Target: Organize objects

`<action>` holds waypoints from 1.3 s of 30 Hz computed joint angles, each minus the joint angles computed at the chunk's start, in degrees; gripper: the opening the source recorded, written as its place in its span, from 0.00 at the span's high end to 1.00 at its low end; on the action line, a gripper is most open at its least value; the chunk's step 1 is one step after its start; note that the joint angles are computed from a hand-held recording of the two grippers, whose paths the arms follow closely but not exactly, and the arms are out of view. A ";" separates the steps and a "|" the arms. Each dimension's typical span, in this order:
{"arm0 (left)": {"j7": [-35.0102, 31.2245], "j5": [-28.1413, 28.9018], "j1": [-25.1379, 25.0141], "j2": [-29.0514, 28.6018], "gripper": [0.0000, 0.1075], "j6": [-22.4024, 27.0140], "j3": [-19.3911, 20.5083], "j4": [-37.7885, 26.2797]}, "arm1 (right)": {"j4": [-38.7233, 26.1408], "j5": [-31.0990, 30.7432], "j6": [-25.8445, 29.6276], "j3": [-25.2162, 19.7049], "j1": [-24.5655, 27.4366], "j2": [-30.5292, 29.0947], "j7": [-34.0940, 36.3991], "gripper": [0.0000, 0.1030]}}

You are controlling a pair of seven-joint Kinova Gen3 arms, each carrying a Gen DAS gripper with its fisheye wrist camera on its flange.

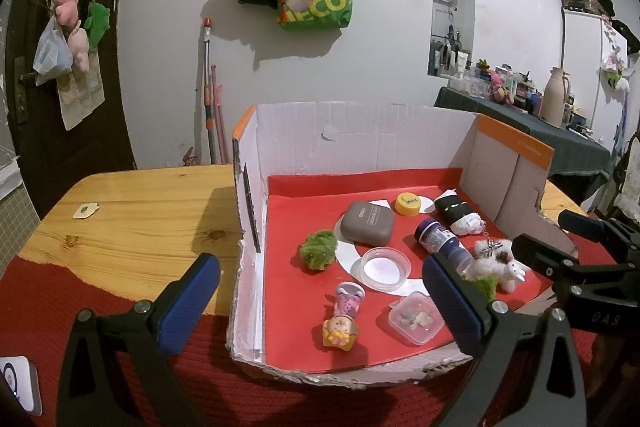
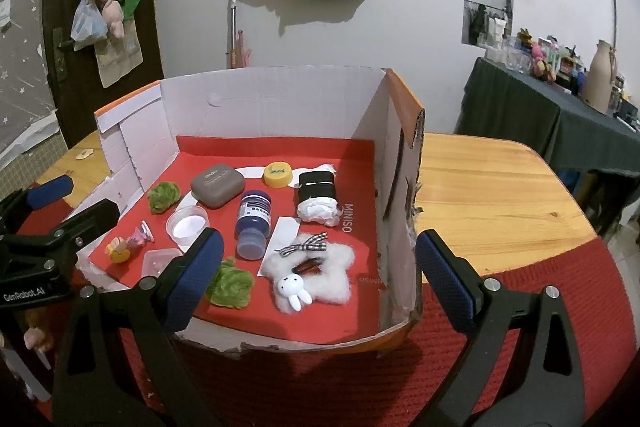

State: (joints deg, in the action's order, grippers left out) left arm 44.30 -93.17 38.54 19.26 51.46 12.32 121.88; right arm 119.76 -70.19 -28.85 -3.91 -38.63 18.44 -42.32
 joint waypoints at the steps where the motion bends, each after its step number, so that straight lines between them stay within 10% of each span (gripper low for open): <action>1: 0.03 -0.01 0.02 0.02 0.05 0.03 0.01 0.01 | 0.00 0.00 0.00 -0.01 0.01 0.00 0.00 0.05; 39: 2.01 -0.71 0.66 -0.54 0.05 1.59 0.28 0.84 | 0.68 -1.64 -1.22 -0.61 -0.29 -0.91 1.90 0.02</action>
State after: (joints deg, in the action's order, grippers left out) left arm 46.31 -93.87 39.21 18.72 53.05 12.60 122.72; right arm 120.44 -71.83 -30.07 -4.52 -38.92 17.52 -40.42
